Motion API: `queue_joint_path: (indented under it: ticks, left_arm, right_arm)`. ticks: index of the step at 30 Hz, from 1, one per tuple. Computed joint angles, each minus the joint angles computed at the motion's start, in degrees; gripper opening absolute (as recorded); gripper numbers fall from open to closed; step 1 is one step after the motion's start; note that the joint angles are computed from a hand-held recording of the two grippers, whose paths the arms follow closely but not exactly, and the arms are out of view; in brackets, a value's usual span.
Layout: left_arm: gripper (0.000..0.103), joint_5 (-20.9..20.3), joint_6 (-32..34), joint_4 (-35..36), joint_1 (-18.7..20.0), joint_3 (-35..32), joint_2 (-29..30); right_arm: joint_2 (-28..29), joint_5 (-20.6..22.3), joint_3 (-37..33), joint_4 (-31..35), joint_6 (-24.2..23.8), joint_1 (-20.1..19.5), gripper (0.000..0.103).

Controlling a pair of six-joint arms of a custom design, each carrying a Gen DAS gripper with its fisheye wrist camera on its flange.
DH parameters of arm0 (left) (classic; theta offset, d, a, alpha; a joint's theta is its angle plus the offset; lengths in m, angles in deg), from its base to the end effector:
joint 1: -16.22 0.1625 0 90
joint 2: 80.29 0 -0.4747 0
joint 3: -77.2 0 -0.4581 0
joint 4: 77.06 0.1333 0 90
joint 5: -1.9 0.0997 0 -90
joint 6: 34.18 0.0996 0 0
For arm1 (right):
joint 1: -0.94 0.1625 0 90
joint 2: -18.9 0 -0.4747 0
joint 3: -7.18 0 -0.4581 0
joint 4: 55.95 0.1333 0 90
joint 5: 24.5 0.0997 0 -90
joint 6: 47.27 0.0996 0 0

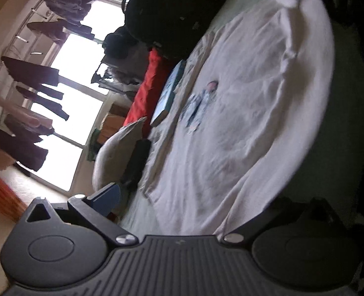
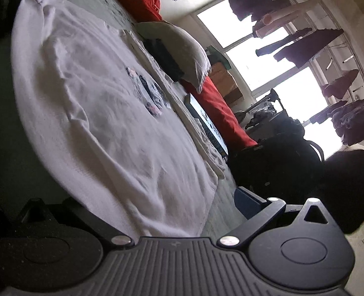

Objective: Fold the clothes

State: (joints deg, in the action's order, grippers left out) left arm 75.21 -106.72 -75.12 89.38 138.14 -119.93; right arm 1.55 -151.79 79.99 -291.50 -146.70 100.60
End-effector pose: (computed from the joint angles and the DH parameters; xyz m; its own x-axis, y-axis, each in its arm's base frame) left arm -0.0886 -0.8515 0.1697 0.4071 0.3528 -0.8425 0.9132 -0.1371 0.3838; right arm 0.2048 -0.7684 0.0265 0.1449 -0.0745 0.9866 -0.8740 0.4577 0.1629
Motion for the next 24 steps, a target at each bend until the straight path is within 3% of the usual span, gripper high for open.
queue_joint_path:
  ticks: [6, 17, 24]
  left_arm:
    - [0.103, -0.83, -1.27, -1.94, -0.34, -0.54, 0.36]
    - [0.103, -2.11, -2.76, -6.45, -1.01, -0.91, 0.71]
    - [0.103, -2.97, -4.2, -5.1, -1.43, -6.0, 3.17]
  right_arm:
    - [0.58, -0.74, -1.67, -1.91, -0.17, -0.07, 0.103]
    - [2.73, 2.12, -7.0, -6.08, -3.27, -0.24, 0.103]
    - [3.6, 3.42, -11.2, -4.19, -3.97, -0.64, 0.103]
